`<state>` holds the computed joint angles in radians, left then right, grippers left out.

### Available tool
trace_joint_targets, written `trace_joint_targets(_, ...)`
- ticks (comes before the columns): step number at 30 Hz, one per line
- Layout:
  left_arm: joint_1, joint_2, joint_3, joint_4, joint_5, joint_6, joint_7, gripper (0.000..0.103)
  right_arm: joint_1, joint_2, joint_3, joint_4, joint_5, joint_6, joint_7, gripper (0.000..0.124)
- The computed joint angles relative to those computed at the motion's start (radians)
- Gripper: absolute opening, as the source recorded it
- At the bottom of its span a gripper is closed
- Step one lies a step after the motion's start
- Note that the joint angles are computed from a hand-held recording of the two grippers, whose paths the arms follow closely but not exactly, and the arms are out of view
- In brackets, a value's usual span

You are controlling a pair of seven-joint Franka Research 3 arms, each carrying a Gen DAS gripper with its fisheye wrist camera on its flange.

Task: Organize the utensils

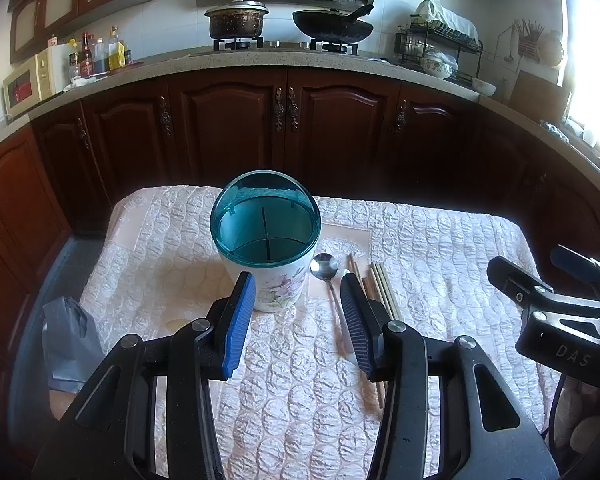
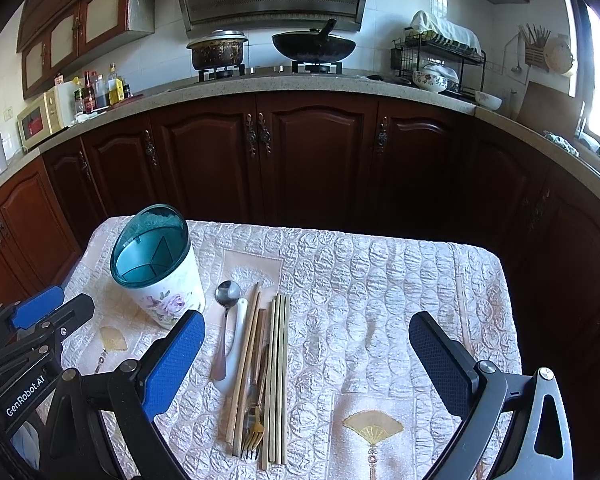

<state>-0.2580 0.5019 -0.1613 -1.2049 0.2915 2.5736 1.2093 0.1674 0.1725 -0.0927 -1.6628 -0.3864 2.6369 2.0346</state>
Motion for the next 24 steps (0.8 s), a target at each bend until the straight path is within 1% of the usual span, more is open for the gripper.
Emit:
trace_joint_targets(6, -0.002, 0.007, 0.000, 0.010, -0.003, -0.009, -0.002, 0.044, -0.001, 0.013, 0.005, 0.028, 0.023, -0.044, -0.027, 0.102)
trace_joint_targets(10, -0.002, 0.011, -0.001, 0.015, -0.007, -0.014, -0.001, 0.044, 0.001, 0.018, 0.004, 0.036, 0.030, -0.055, -0.034, 0.102)
trace_joint_targets(13, -0.001, 0.011, -0.002, 0.016, -0.010, -0.015, 0.001, 0.044, 0.003, 0.019, 0.000, 0.032, 0.022, -0.043, -0.026, 0.102)
trace_joint_targets(24, 0.006, 0.040, -0.013, 0.047, -0.049, -0.052, 0.017, 0.044, 0.001, 0.028, -0.001, 0.034, 0.041, -0.045, -0.042, 0.102)
